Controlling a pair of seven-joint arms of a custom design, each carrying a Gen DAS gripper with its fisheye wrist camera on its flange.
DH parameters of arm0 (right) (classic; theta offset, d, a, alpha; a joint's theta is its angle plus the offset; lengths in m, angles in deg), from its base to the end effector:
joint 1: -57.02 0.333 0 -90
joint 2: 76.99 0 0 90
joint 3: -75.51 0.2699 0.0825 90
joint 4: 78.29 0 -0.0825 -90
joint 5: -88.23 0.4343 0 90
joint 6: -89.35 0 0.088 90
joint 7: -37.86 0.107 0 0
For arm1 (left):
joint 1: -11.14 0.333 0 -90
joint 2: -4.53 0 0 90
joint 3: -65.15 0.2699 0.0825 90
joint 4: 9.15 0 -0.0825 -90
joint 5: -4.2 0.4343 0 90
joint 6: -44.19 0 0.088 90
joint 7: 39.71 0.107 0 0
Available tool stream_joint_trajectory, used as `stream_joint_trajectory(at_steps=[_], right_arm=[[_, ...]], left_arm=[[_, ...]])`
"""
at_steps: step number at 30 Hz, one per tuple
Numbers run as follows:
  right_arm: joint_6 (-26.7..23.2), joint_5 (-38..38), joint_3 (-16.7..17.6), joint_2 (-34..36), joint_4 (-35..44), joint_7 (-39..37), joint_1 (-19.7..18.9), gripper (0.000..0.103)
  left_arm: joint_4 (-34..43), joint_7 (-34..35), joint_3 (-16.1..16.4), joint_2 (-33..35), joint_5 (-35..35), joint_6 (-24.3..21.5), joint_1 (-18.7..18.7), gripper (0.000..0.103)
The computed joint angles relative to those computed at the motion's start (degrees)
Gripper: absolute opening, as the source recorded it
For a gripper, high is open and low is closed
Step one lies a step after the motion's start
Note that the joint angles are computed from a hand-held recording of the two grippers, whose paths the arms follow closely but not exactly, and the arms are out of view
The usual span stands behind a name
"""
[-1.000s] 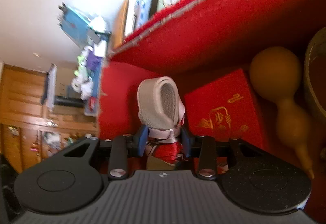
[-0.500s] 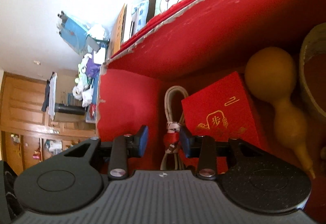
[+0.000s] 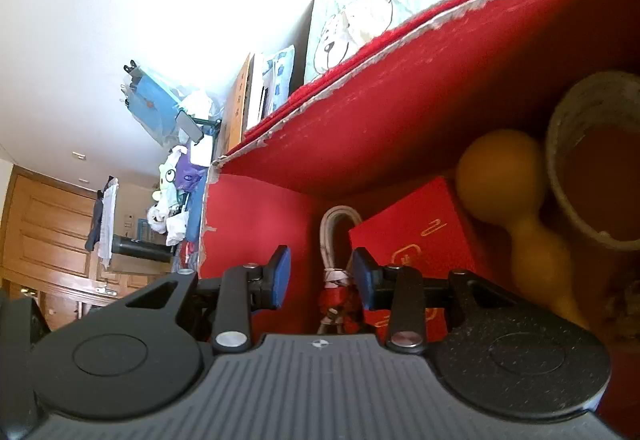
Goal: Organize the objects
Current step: 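Lower the strap into the red box and open the right gripper, then withdraw the open right gripper up out of the red box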
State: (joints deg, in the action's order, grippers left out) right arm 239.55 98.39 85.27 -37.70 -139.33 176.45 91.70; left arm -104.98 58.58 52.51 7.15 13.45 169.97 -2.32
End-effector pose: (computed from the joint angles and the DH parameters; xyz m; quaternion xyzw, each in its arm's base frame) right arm 0.6171 0.5315 0.4953 -0.5432 0.7170 0.1240 0.4189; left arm 0.5995 -0.2846 0.5631 -0.4262 0.8705 -0.1496 0.1956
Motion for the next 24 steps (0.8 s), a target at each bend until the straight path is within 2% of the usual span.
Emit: stream_joint_trajectory(at_steps=[5, 12, 15, 17, 18, 19, 20, 24], right_arm=[[-0.59, -6.46, -4.18, -4.35, -4.89, 4.47, 2.36, 0.039], [-1.62, -16.87, -7.56, -8.91, -10.23, 12.37, 4.53, 0.039], [-7.12, -21.97, -8.63, -8.87, -8.60, 15.14, 5.66, 0.039], [-11.67, -25.04, -8.97, -8.02, -6.36, 16.28, 6.40, 0.039], [-12.59, -25.87, -8.79, -7.95, -6.05, 16.48, 6.40, 0.039], [-12.64, -26.19, -8.43, -8.21, -6.39, 16.57, 6.19, 0.039], [-12.42, -26.23, -8.05, -8.55, -6.91, 16.73, 5.91, 0.039], [-12.13, -26.35, -7.21, -9.29, -7.89, 17.80, 5.31, 0.039]], left_arm=[[0.57, -1.35, -0.46, 0.18, 0.50, -0.63, 0.04, 0.073], [1.89, -2.04, -0.60, 0.64, -0.26, -2.15, -0.26, 0.075], [1.72, -1.78, -0.39, 0.84, -0.72, -1.74, 0.04, 0.077], [1.99, -2.06, 0.13, 0.85, -0.92, -2.03, -0.56, 0.078], [1.20, -2.28, 0.94, 0.39, -1.04, -0.66, -1.02, 0.079], [-0.68, -1.34, -0.05, -1.07, -1.97, -1.84, 0.19, 0.079], [-1.05, -2.49, 0.33, -0.52, -1.35, 0.18, -0.40, 0.079], [2.11, -3.73, -0.31, 2.54, -0.21, 0.15, -0.01, 0.079]])
